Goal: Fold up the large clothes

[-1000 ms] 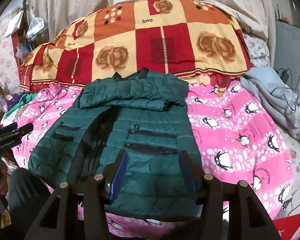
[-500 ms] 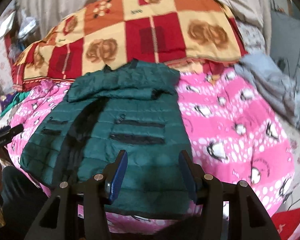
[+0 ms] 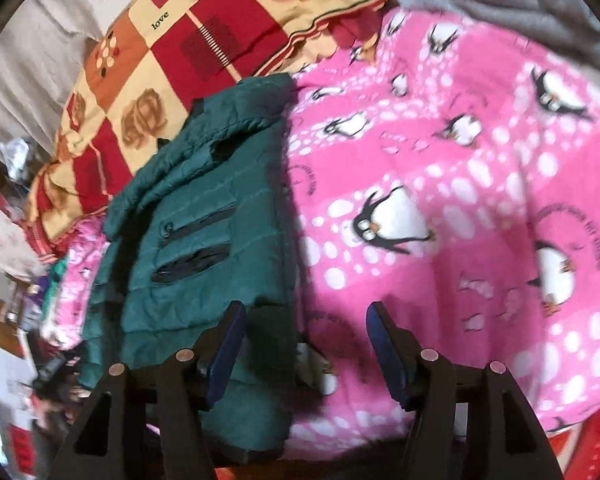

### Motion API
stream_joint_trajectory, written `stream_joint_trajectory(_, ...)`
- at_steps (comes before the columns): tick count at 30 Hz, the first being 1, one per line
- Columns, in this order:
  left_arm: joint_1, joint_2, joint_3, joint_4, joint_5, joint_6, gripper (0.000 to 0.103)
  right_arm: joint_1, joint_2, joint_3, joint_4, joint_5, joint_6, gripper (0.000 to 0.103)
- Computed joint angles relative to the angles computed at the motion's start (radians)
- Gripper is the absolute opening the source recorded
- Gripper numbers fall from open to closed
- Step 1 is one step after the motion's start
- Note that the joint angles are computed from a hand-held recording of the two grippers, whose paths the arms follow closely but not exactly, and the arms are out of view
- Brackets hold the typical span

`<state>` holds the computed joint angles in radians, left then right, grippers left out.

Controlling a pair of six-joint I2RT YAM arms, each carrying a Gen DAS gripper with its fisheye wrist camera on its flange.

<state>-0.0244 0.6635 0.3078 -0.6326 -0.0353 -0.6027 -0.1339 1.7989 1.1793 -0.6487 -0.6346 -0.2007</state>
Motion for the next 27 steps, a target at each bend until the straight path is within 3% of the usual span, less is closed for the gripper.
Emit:
stream_joint_trajectory(4,-0.159,-0.029,0.010,0.038,0.041,0.002,0.103,0.038,0.018,0.023,-0.051,0.022,-0.023,0.060)
stream_joint_trajectory(8,-0.301,0.149,0.033,0.106,-0.037,-0.029,0.103,0.056,0.035,0.030,-0.080,0.029,-0.057,0.060)
stream_joint_trajectory(13,-0.275,0.084,0.032,0.089,0.030,-0.055,0.103,0.119,0.033,0.028,-0.071,0.133,-0.053,0.060)
stream_joint_trajectory(17,-0.157,-0.015,0.001,0.066,0.112,-0.024,0.103,0.073,0.011,0.022,-0.148,-0.118,-0.254,0.057)
stream_joint_trajectory(20,-0.087,0.060,-0.021,0.106,0.153,-0.031,0.102,0.077,0.035,0.032,-0.148,-0.080,-0.227,0.057)
stream_joint_trajectory(22,-0.144,0.074,-0.014,0.103,0.102,-0.058,0.103,0.091,0.088,0.072,-0.174,-0.024,-0.182,0.056)
stream_joint_trajectory(25,-0.298,0.129,0.002,0.118,-0.047,-0.120,0.103,0.114,0.077,0.069,-0.172,-0.004,-0.206,0.056)
stream_joint_trajectory(27,-0.306,0.103,0.005,0.109,-0.047,-0.132,0.102,0.136,0.050,0.043,-0.132,0.030,-0.196,0.053)
